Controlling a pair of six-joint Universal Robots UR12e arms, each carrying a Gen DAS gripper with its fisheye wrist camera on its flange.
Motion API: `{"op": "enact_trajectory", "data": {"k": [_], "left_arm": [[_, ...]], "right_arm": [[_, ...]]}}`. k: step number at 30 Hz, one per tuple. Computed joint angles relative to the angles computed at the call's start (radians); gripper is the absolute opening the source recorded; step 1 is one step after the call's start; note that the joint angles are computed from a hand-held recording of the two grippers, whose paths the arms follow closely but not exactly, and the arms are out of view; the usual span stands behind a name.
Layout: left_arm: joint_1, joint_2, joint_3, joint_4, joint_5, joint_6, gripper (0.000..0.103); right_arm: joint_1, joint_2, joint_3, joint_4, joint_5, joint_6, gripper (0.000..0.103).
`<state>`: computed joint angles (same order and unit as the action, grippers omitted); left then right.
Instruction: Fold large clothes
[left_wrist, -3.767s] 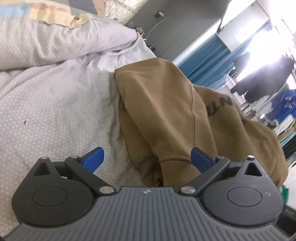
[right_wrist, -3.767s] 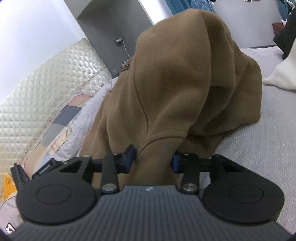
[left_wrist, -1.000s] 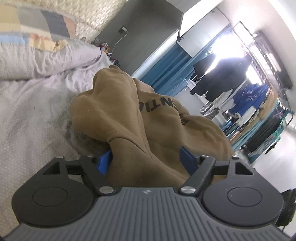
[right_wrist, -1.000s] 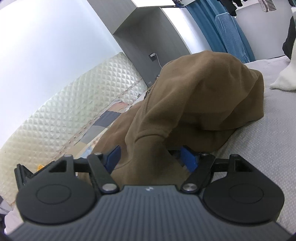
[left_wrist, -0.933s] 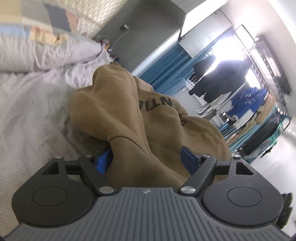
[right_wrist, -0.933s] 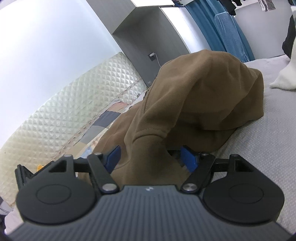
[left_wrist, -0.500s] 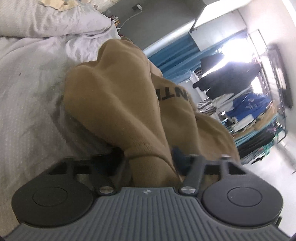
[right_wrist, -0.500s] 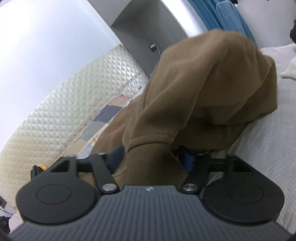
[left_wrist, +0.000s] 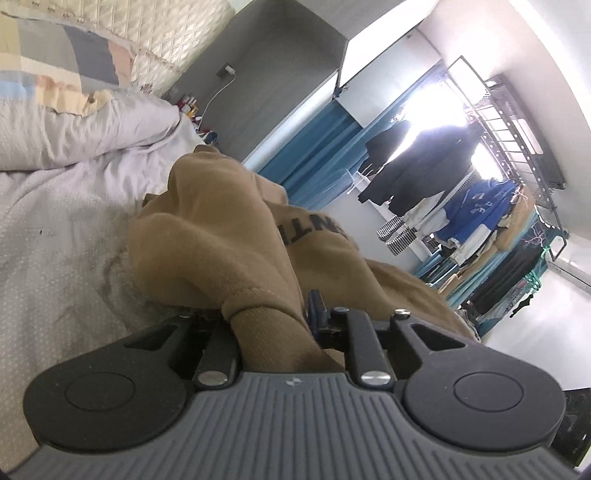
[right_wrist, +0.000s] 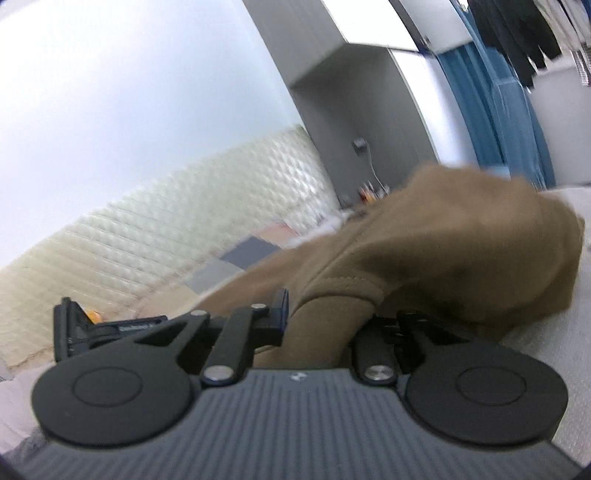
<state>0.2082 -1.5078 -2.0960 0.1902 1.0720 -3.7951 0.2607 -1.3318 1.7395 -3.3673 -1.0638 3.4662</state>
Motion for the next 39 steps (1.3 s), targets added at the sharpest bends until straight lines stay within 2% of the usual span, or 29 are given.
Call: {"op": "enact_trajectory", "data": {"k": [4, 8, 11, 17, 22, 31, 39], "left_arm": [[-0.002, 0.037, -0.025, 0.010, 0.004, -0.005, 0.018], [-0.019, 0.074, -0.038, -0.004, 0.050, 0.033, 0.018], [-0.021, 0.098, -0.043, -0.011, 0.056, 0.036, 0.018], [-0.037, 0.148, -0.018, -0.042, 0.088, 0.101, 0.019], [-0.047, 0.185, 0.035, -0.078, 0.098, 0.147, 0.019], [-0.059, 0.237, 0.142, -0.134, 0.138, 0.206, 0.019], [-0.059, 0.264, 0.278, -0.203, 0.142, 0.241, 0.020]], "right_arm": [[-0.006, -0.023, 0.033, -0.022, 0.001, 0.025, 0.019], [-0.007, -0.033, 0.048, -0.058, -0.003, 0.036, 0.019], [-0.016, -0.042, 0.063, -0.078, 0.007, 0.061, 0.019], [-0.011, -0.054, 0.035, -0.084, 0.011, 0.046, 0.019], [-0.022, -0.068, 0.003, -0.095, 0.034, 0.073, 0.019], [-0.019, -0.096, -0.070, -0.097, 0.046, 0.049, 0.019], [-0.017, -0.112, -0.153, -0.085, 0.068, 0.062, 0.019]]}}
